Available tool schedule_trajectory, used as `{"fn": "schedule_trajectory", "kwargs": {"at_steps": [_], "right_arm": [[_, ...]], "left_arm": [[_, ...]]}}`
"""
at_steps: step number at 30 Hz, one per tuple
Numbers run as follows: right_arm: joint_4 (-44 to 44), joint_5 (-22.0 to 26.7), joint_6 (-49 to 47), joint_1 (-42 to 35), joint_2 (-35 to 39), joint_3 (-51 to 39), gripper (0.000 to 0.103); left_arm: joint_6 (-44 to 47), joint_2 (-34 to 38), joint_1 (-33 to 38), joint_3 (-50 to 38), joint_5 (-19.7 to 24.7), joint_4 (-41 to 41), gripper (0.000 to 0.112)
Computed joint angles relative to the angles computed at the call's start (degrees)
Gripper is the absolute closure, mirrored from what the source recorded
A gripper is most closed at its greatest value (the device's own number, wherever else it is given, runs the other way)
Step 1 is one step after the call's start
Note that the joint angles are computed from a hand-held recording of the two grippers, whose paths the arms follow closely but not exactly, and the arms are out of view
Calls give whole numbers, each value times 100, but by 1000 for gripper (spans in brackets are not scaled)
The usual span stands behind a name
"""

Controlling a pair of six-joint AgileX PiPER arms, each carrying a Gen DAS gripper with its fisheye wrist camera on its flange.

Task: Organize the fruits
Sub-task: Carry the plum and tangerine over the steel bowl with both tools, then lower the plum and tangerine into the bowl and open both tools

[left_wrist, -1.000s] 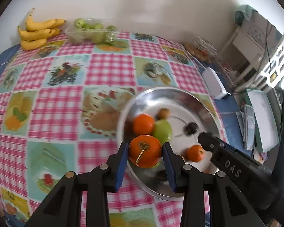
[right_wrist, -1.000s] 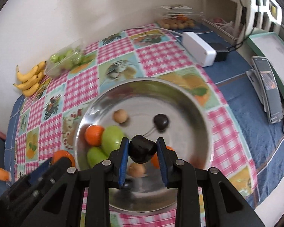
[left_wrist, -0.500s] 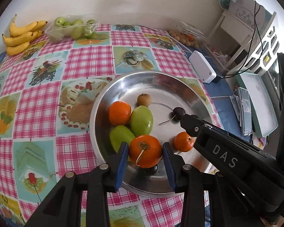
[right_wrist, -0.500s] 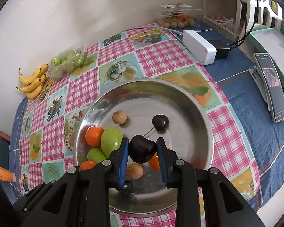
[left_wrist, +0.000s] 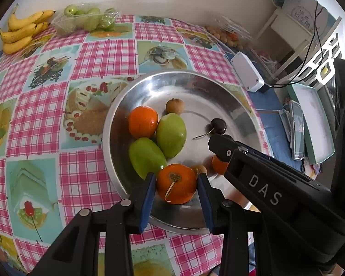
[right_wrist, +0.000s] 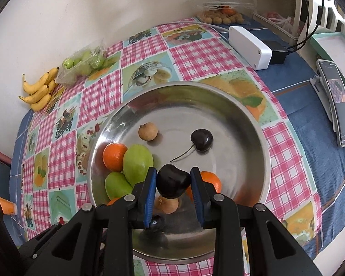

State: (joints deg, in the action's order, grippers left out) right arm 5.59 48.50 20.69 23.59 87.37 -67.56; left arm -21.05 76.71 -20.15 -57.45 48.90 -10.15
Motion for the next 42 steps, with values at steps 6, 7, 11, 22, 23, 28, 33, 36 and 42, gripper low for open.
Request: {"fn": "schedule_trajectory", "kwargs": {"at_steps": [6,7,11,22,23,28,33,36,42], "right_arm": [[61,39,-76,15,55,-19,71],[64,48,-82,20,64,-27,71],[76,71,-102,28,105,-50,71],[112,100,-90,23,135,-68,71],[113,103,-84,22,133,-67,71],[135,68,-73,6,108,-48,71],[159,44,-62,3,84,-43,71],[165,48,-54,-4,71,-38,71],[232,37,-107,-26,62,-27,72]], "left_arm": [[25,52,54,1,37,-24,73],[15,56,52,2,41,-5,73],[19,51,71,30,35,-68,72],[99,31,139,30,59,-192,67],[84,26,130,24,64,-161,67],[204,-70,187,9,86,-217,67],[100,-128,217,-41,178,14,66],[-9,-185,324,-29,216,234,65],[-461,-317,545,8,375,838,62]]}}
